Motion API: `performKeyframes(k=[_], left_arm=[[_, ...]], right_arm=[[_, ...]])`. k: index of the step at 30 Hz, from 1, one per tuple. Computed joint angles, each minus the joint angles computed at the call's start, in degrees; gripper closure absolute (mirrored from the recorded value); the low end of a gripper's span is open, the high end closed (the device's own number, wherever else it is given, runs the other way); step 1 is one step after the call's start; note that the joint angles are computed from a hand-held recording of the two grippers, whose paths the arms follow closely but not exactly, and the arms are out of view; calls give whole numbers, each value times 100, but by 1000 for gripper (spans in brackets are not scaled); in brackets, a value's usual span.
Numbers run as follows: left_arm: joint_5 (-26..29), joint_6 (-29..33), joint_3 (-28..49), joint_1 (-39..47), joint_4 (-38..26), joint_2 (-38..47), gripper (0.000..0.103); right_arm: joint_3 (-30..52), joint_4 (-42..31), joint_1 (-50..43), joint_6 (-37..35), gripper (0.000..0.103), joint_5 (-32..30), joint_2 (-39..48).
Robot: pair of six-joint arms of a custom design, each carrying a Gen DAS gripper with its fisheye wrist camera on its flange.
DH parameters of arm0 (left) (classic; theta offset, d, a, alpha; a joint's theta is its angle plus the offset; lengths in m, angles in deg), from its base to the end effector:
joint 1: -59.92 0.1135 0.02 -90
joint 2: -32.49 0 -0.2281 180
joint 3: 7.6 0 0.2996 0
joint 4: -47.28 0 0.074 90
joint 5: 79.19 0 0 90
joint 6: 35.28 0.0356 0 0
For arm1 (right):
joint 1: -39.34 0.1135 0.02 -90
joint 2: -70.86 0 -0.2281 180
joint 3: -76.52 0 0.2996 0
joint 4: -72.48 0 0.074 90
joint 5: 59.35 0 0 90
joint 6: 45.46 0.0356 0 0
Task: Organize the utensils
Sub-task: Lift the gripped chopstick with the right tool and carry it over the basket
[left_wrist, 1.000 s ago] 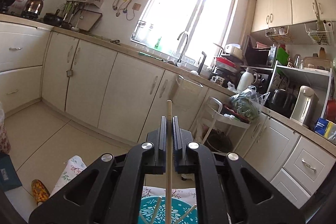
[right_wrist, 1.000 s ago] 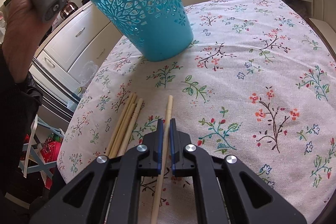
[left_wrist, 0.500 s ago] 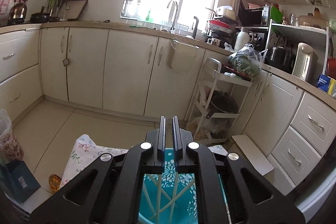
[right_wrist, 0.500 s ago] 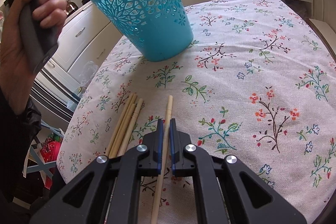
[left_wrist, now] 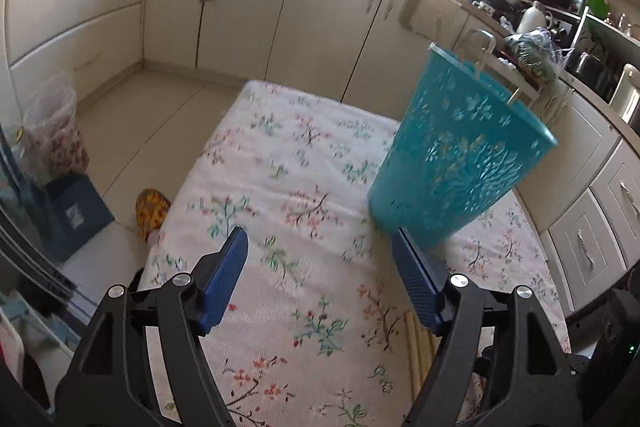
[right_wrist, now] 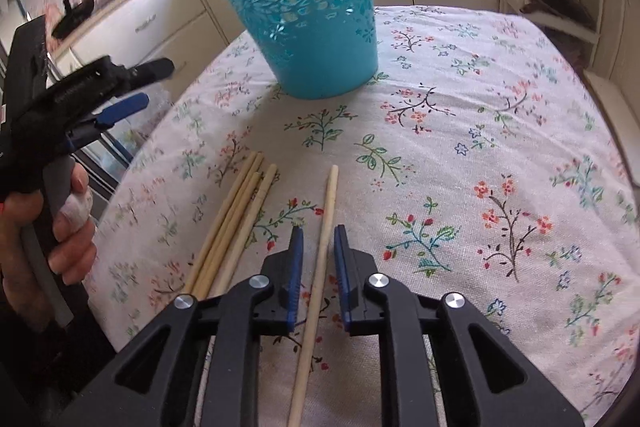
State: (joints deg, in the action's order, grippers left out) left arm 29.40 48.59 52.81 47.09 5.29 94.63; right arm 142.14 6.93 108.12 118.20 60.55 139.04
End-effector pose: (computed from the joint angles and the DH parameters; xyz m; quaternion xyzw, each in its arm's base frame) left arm 0.2810 -0.0756 0.2317 0.1164 0.9022 -0.2104 0.3581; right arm 0.1156 0.2486 0.2146 0.0893 0.9456 0.0921 0.2989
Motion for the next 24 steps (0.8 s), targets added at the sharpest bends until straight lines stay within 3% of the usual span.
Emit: performKeyframes(k=[4, 6, 10, 14, 19, 24], left_arm=[[-2, 72, -285, -48, 70, 119, 17], [-169, 97, -313, -158, -12, 227, 16], [-103, 125, -338, -143, 13, 224, 13], [-53, 56, -243, -143, 0, 339, 13], [-52, 29, -243, -140, 22, 339, 13], [-16, -139, -354, -49, 155, 205, 13]], right_arm=[[821, -783, 104, -78, 94, 276, 937], [788, -810, 137, 59, 97, 346, 921], [-337, 130, 169, 464, 97, 253, -493], [-880, 735, 277, 445, 97, 719, -1764], [-619, 1429, -33, -641, 97, 1105, -2420], [160, 2288, -821, -2073, 97, 1030, -2034]])
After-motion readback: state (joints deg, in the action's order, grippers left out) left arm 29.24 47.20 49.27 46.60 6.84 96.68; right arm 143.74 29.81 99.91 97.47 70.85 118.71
